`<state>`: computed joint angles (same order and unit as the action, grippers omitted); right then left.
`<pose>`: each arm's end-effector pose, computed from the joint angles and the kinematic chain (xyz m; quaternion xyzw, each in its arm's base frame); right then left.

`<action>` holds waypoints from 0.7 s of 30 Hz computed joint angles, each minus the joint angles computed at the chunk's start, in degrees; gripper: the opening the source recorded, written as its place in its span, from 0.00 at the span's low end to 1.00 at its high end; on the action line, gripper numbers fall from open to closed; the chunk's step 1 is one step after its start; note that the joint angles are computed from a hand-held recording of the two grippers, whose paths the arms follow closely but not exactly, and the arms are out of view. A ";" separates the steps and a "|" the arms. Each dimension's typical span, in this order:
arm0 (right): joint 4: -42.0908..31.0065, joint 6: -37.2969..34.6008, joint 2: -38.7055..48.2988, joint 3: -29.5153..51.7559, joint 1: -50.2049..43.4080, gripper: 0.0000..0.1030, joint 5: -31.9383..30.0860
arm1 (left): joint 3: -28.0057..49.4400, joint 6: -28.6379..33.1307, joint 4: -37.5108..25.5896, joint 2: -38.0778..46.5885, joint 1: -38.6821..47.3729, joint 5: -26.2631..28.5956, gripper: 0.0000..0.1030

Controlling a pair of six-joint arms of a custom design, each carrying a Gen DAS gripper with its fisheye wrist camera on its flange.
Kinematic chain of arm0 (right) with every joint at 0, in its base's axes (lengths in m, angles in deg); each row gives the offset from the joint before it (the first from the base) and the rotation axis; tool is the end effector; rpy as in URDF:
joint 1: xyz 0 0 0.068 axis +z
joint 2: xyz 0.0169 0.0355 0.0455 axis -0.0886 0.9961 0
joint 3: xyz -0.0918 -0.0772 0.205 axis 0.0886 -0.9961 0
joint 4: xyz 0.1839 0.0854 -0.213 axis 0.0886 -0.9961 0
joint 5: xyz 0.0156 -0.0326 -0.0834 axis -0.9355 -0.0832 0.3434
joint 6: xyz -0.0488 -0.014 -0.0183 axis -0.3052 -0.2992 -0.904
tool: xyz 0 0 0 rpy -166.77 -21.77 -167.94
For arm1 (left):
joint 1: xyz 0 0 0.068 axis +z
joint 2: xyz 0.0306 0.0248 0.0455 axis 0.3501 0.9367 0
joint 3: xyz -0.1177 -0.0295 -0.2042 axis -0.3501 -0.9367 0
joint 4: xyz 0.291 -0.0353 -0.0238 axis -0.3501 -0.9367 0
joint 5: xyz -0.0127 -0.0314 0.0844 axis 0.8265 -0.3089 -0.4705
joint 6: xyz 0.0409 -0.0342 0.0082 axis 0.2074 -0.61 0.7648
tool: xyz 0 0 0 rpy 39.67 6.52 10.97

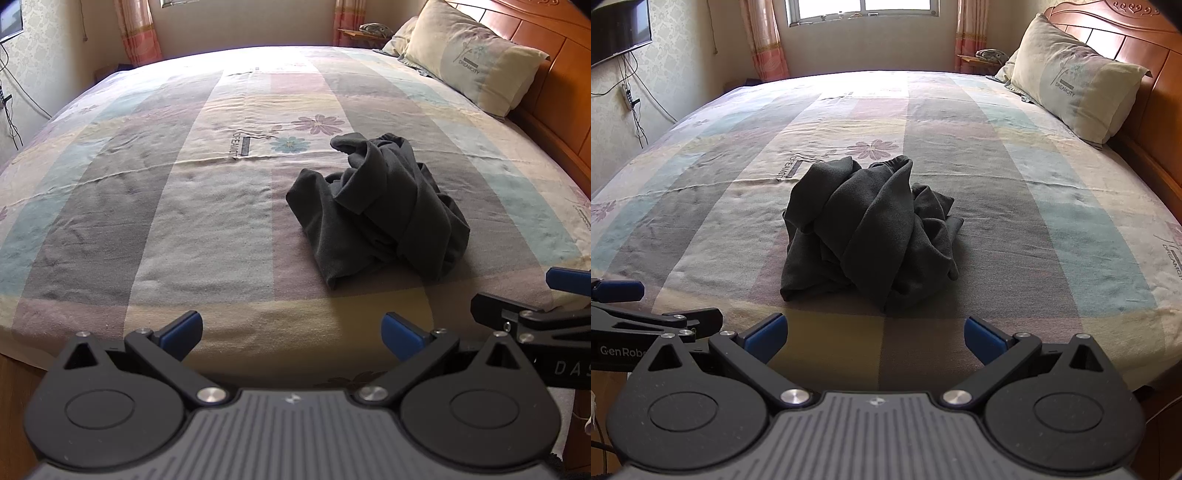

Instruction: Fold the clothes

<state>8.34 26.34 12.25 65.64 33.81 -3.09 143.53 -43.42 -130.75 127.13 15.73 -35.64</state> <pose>0.2574 0.1977 0.2795 -0.1170 0.9224 0.0829 0.3585 0.2637 -0.0183 0.2873 -0.0318 0.9451 0.0149 0.3249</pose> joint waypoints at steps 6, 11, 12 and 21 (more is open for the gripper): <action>0.05 -0.03 -0.11 -0.16 0.01 1.00 -0.02 | 0.05 0.01 -0.09 0.08 0.17 0.06 0.99; -0.14 -0.15 0.01 0.00 0.01 1.00 -0.02 | 0.01 0.04 -0.08 0.11 0.36 0.31 0.99; -0.15 -0.15 0.06 0.05 0.05 1.00 0.00 | -0.07 0.06 -0.06 0.02 0.39 0.32 0.99; -0.08 -0.87 1.14 1.06 -0.16 1.00 0.00 | 1.18 0.49 0.46 1.54 0.33 -0.09 0.99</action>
